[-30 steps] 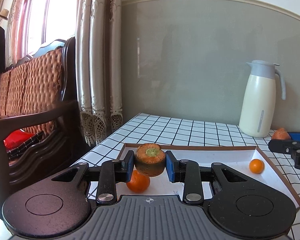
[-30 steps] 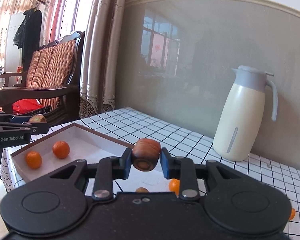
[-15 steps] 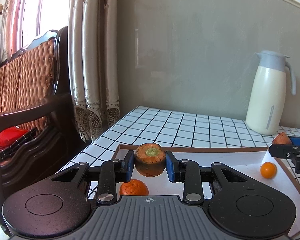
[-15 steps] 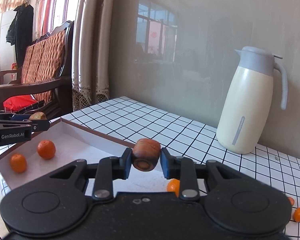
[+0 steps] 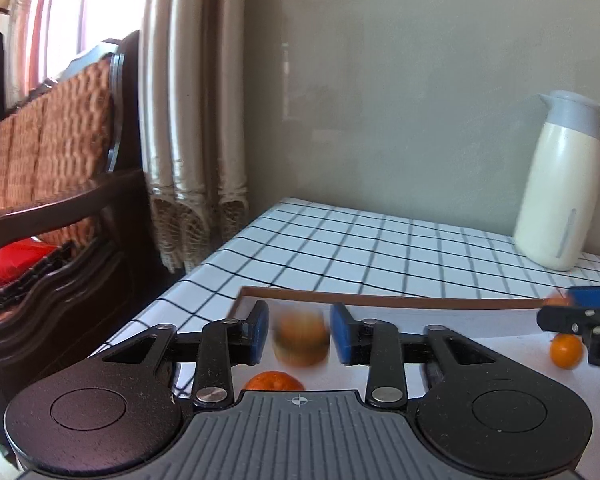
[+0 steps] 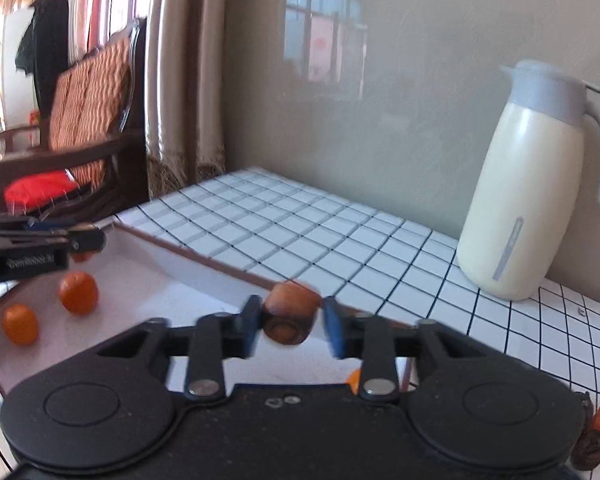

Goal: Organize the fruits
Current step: 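Open the left tool dropping its carrot piece while the right tool releases its carrot piece into the box, then move both open tools back to the remaining fruit cluster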

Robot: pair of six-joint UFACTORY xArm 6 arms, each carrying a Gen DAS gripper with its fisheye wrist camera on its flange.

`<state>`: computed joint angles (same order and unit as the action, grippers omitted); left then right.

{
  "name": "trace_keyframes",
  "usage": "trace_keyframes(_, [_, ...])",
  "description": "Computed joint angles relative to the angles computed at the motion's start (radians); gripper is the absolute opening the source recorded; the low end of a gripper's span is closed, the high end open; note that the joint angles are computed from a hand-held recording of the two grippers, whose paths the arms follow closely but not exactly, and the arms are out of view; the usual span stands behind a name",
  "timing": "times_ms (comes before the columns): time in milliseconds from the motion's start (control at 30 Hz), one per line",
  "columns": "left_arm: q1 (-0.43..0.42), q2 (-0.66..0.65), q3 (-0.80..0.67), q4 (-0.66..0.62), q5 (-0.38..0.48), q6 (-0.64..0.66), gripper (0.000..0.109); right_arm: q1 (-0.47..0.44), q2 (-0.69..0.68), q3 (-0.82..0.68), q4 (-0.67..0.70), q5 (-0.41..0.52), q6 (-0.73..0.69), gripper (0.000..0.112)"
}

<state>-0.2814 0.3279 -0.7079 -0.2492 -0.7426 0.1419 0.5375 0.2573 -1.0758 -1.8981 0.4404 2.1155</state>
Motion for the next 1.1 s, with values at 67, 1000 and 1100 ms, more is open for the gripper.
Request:
trace_keyframes(67, [-0.009,0.014,0.019,-0.028,-0.097,0.013,0.103,0.033,-0.029,0.044,-0.079,0.118,0.113,0.097])
trace_keyframes(1000, [-0.131,-0.096,0.167,-0.035,-0.179,0.005,0.103,0.079,-0.242,0.295,-0.023,0.268,0.157,0.097])
trace_keyframes(1100, [-0.181,-0.099,0.164,-0.056,-0.167,0.02,0.103,0.069,-0.294,0.353,-0.004,0.289,0.163,0.097])
